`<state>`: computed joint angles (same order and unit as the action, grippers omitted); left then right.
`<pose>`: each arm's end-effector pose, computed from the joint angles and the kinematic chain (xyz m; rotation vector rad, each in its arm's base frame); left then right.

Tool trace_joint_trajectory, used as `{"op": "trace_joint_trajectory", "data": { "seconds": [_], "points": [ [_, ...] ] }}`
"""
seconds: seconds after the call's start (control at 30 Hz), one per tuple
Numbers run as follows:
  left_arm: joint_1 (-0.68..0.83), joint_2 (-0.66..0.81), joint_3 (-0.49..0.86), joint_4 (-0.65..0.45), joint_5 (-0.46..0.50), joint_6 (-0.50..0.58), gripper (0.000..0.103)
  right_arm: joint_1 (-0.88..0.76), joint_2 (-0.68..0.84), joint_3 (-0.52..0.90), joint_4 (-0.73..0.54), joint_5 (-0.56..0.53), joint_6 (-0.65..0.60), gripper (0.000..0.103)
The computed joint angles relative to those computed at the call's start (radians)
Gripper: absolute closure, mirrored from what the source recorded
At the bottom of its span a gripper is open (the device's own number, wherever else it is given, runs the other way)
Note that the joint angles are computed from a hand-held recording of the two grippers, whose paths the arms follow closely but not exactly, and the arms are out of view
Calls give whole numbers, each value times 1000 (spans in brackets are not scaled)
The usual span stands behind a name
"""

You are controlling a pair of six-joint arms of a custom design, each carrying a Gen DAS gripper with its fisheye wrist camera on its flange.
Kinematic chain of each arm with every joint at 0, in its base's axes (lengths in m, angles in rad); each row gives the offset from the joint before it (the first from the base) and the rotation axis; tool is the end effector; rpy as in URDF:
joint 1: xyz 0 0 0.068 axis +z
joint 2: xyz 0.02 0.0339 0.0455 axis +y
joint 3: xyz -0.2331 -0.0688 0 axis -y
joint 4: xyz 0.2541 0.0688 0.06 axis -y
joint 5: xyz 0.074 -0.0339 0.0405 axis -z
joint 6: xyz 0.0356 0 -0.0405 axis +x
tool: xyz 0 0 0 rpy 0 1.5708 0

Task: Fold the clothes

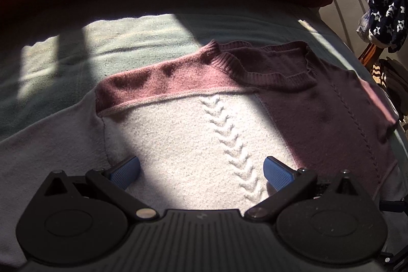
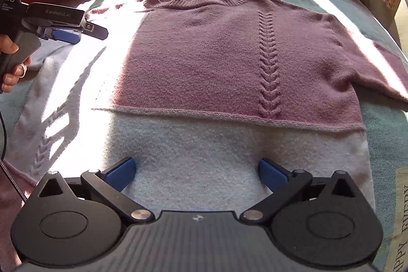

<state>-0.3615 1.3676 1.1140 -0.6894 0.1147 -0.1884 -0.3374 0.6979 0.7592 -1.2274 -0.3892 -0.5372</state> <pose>0.2775 -0.1093 0.2476 0.2671 2.5300 -0.3647 0.1304 -0.0314 0.2404 -0.3646 2.5814 0.2388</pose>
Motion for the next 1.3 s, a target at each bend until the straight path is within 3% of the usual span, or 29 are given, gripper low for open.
{"op": "trace_joint_trajectory", "data": {
  "seconds": [0.13, 0.47, 0.7, 0.87, 1.13, 1.3],
  "points": [
    [28, 63, 65, 28, 5, -19, 1, 2, -73, -50, 31, -5, 3, 0],
    [91, 327, 267, 74, -14, -46, 1, -4, -48, -34, 23, -10, -22, 0],
    [54, 288, 274, 49, 32, -26, 1, 30, -59, -38, 38, 17, 36, 0],
    [32, 319, 278, 10, -9, -22, 1, 44, -81, -47, 47, 30, 55, 0],
    [-19, 173, 269, -96, -6, -28, 1, -17, 23, 57, 37, -14, 34, 0],
    [-84, 90, 247, -171, -32, -77, 1, -84, 124, 135, 178, -34, 25, 0]
  ]
}}
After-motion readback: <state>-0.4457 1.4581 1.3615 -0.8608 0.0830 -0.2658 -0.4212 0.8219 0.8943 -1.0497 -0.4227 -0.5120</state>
